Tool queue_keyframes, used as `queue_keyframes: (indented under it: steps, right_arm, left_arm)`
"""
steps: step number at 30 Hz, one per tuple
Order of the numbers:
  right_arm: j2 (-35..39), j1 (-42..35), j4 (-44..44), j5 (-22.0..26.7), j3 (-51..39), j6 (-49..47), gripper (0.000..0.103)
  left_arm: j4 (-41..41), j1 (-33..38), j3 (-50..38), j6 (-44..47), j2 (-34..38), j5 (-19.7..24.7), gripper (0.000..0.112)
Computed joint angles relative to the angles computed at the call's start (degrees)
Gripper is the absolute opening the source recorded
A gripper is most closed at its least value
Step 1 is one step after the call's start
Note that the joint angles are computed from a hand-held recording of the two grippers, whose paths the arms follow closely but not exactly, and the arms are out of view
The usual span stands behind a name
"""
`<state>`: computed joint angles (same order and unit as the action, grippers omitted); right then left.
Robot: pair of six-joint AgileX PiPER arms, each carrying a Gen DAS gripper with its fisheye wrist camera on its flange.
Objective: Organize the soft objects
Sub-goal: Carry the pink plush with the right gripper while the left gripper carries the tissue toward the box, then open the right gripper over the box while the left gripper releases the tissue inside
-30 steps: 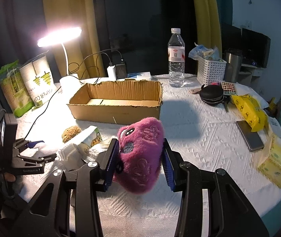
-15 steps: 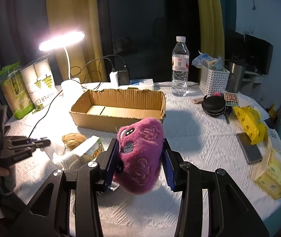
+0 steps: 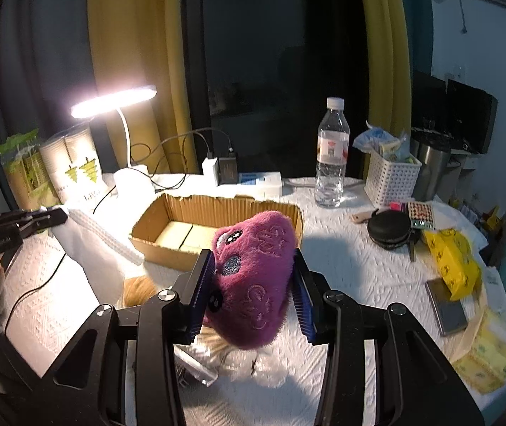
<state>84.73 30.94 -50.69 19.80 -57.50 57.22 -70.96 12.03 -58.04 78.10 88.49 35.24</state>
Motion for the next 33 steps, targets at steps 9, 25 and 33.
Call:
queue_keyframes:
  steps: [9,25,33]
  right_arm:
    - [4.17,-3.7,9.33,-1.91,-6.71,-12.25,0.045]
    - [18.05,-11.9,42.77,-3.72,-20.98,-48.6,0.045]
    - [28.01,-13.59,52.4,-0.72,-30.02,-56.87,0.045]
  left_arm:
    - [-0.92,-4.46,-7.76,-1.9,3.58,-1.7,0.005]
    - [9.9,-12.98,-23.43,-16.42,18.6,-10.59,0.005]
    - [22.31,-12.4,-33.6,-29.93,29.42,-7.05,0.005]
